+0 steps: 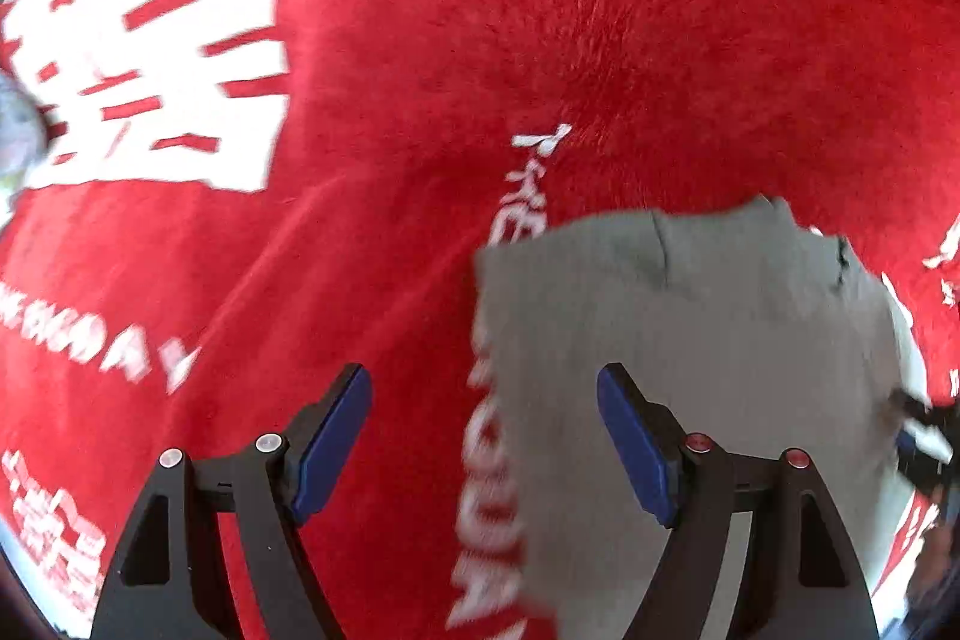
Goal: Fold small clothes
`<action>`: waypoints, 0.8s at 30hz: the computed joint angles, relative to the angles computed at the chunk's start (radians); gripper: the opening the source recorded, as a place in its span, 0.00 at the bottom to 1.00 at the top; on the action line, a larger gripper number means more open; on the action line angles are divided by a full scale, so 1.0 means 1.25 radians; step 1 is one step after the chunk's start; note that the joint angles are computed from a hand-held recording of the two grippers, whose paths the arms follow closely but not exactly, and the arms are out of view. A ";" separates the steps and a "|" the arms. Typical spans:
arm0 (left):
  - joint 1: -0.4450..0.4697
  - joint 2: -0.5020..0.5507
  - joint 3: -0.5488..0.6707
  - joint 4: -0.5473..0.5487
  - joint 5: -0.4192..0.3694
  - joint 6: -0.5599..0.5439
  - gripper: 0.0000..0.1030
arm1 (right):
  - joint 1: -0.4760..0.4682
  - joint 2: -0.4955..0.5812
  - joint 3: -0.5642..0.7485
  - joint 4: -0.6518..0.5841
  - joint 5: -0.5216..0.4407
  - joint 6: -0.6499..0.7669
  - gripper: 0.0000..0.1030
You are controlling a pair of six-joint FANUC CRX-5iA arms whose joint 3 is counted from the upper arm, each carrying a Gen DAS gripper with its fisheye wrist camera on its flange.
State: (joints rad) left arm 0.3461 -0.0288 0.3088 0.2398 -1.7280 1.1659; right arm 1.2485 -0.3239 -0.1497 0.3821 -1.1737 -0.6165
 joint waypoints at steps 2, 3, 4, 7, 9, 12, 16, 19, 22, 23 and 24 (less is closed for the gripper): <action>-0.037 0.036 0.021 -0.031 0.000 0.014 0.76 | 0.000 -0.002 -0.003 -0.002 0.003 0.005 0.38; -0.051 0.050 0.031 -0.044 -0.001 0.020 0.76 | 0.001 -0.002 -0.003 -0.001 0.005 0.005 0.38; -0.057 0.058 0.036 -0.047 -0.002 0.028 0.76 | 0.001 -0.004 -0.005 -0.002 0.007 0.006 0.38; -0.042 0.071 0.031 0.011 -0.004 0.039 0.24 | -0.001 -0.003 0.000 -0.009 0.001 0.015 0.38; -0.028 0.067 0.029 0.041 0.008 0.042 0.09 | -0.008 0.017 0.030 -0.022 -0.029 0.042 0.37; 0.010 0.041 -0.001 0.084 0.037 0.020 0.09 | -0.016 0.047 0.079 -0.023 -0.061 0.111 0.07; 0.040 0.042 -0.036 0.091 0.034 0.008 0.09 | -0.035 0.084 0.129 -0.024 -0.074 0.201 0.07; 0.033 0.043 -0.040 0.086 0.050 0.019 0.09 | -0.029 0.082 0.120 -0.034 -0.105 0.160 0.07; 0.026 0.042 -0.032 0.076 0.048 0.032 0.09 | -0.001 0.052 0.079 -0.051 -0.123 0.067 0.07; 0.016 0.042 -0.024 0.067 0.050 0.039 0.09 | 0.009 0.039 0.061 -0.038 -0.111 0.040 0.07; 0.010 0.041 -0.013 0.056 0.050 0.037 0.09 | 0.019 0.032 0.056 -0.032 -0.115 0.023 0.07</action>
State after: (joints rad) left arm 0.3581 0.0223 0.2925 0.3095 -1.6657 1.2126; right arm 1.2724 -0.2836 -0.0792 0.3419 -1.3177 -0.5878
